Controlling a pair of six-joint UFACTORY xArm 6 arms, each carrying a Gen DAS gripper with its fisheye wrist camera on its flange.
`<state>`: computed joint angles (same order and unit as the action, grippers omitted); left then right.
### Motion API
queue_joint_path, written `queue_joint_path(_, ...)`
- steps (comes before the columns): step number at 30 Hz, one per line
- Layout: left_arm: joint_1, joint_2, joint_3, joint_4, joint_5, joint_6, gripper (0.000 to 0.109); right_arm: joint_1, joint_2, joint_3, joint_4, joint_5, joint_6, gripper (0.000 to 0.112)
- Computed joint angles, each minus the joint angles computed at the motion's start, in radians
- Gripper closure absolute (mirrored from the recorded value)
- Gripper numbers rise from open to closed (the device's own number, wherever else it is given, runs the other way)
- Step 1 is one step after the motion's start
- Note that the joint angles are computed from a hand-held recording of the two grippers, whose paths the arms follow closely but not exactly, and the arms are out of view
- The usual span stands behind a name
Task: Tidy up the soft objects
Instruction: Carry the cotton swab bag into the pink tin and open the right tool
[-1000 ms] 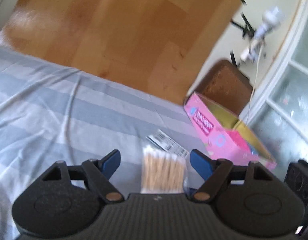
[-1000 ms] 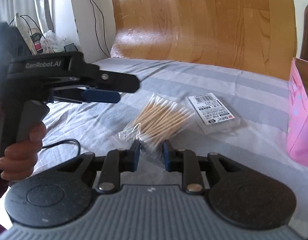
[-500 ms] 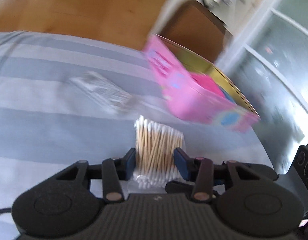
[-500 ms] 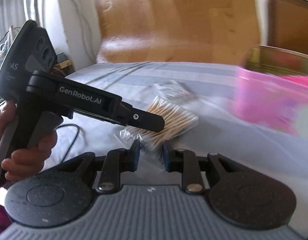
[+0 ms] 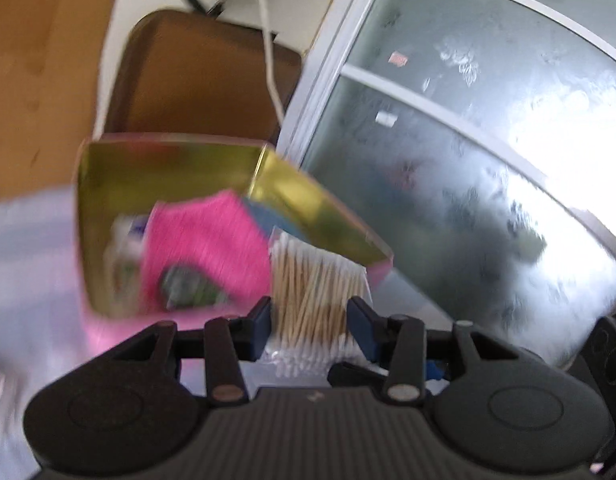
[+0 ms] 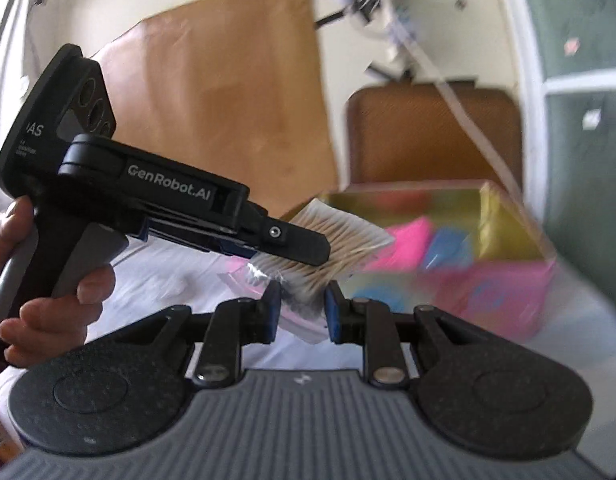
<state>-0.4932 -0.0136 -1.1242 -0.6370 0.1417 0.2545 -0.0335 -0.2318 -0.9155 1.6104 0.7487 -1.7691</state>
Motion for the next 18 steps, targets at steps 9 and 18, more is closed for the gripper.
queue_joint_path(9,0.081,0.37,-0.508,0.263,0.24,-0.268,0.067,-0.005,0.347,-0.421,-0.326,-0.028,0.31,0.086)
queue_joint_path(18,0.115,0.541,-0.708,0.546,0.402,-0.591,0.029,0.065,0.555,-0.67,-0.793,-0.049,0.673,0.085)
